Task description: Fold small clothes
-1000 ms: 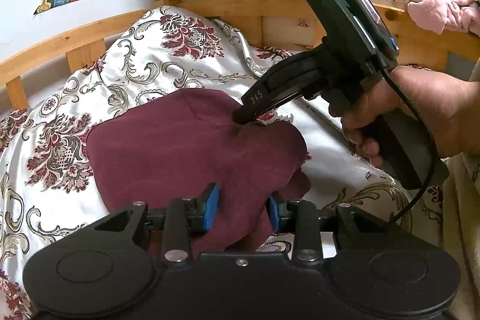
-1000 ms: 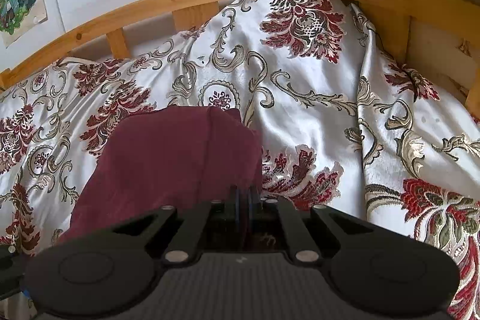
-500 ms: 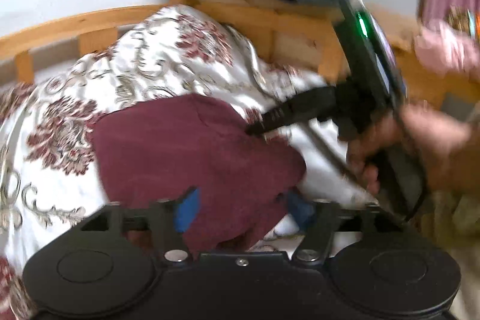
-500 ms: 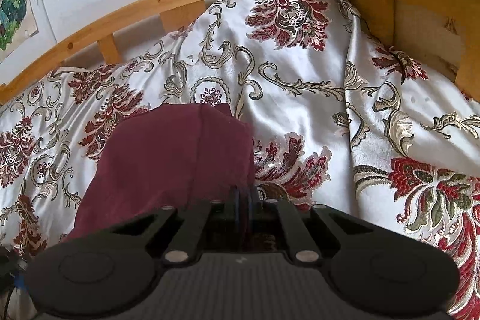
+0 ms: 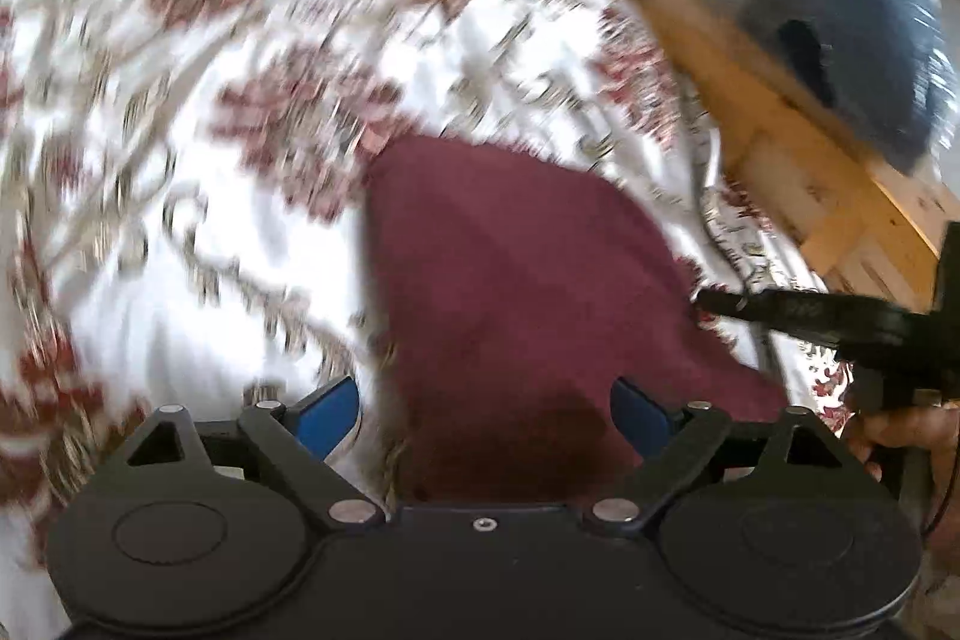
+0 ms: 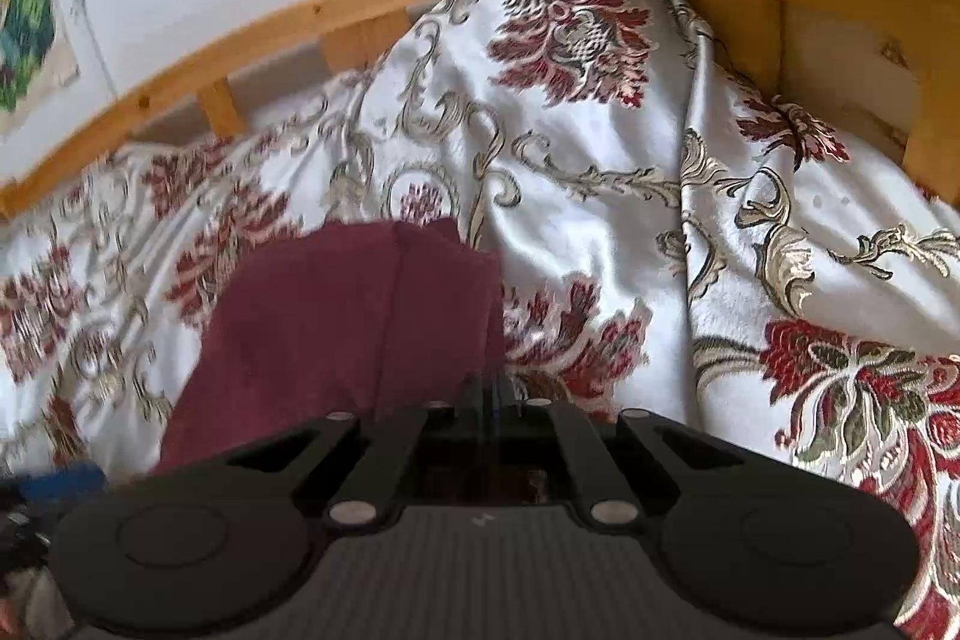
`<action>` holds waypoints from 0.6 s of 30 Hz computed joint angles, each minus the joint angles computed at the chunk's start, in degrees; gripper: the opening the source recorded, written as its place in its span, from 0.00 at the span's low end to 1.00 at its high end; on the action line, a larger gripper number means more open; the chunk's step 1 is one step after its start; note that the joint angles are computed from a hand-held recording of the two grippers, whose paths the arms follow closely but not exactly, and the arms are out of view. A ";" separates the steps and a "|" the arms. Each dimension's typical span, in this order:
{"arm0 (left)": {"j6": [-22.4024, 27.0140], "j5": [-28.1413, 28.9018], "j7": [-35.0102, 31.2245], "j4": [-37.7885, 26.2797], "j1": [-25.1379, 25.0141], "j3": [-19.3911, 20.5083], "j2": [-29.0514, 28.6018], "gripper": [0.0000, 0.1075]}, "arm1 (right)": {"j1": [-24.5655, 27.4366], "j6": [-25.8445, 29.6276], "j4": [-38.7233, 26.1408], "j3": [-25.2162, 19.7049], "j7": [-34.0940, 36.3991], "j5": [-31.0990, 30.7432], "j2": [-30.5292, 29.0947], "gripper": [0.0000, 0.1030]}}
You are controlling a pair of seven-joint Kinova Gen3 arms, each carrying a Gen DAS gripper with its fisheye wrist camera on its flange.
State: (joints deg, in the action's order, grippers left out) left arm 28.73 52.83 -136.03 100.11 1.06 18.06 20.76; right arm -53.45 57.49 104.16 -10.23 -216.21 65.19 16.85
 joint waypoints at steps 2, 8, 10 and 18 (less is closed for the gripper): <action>3.07 -0.39 2.27 -1.35 -0.45 -0.58 1.66 0.85 | 2.85 -3.77 2.44 -0.92 -1.86 3.25 -1.13 0.19; 9.72 1.82 6.02 -3.85 -2.16 -0.80 5.59 0.85 | 9.00 -15.40 6.61 -0.10 -8.57 11.81 -1.72 0.50; 11.61 2.07 7.34 -4.56 -2.37 -1.09 6.53 0.86 | 9.65 -19.39 6.50 2.06 -7.16 11.44 -1.14 0.54; 18.46 2.43 10.78 -8.59 -2.70 -1.20 11.16 0.86 | 13.48 -27.44 7.60 2.46 -15.60 17.87 0.76 0.60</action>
